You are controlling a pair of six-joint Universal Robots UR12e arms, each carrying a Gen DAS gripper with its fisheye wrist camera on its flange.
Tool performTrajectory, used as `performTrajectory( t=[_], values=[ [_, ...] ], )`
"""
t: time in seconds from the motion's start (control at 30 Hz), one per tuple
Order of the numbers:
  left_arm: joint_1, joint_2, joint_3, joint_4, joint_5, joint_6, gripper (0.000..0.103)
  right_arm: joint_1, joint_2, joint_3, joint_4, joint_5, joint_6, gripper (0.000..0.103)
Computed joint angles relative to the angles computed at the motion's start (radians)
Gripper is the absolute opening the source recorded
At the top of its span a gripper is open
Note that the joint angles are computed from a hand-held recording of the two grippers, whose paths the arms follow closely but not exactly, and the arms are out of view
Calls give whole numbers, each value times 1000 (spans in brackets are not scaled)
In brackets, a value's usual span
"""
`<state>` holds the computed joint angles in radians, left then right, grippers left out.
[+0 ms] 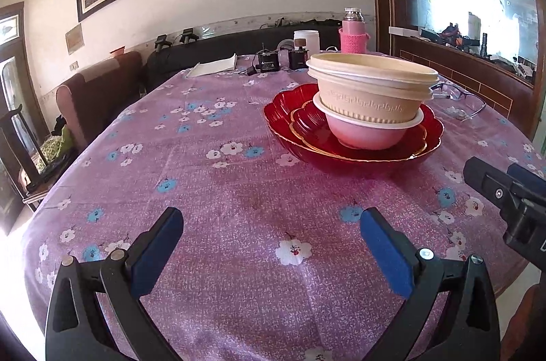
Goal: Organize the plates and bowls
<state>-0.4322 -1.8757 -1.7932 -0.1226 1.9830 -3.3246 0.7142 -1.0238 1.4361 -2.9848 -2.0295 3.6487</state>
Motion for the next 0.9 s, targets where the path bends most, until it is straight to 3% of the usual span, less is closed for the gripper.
performTrajectory(
  t=[0.73,0.9],
  values=[
    [4,2,6,-60,14,-35,103,2,5,-7,8,5,-7,92],
    [-4,-2,10,-69,46,-32,103,0,4,-5,11,12,-3,92]
  ],
)
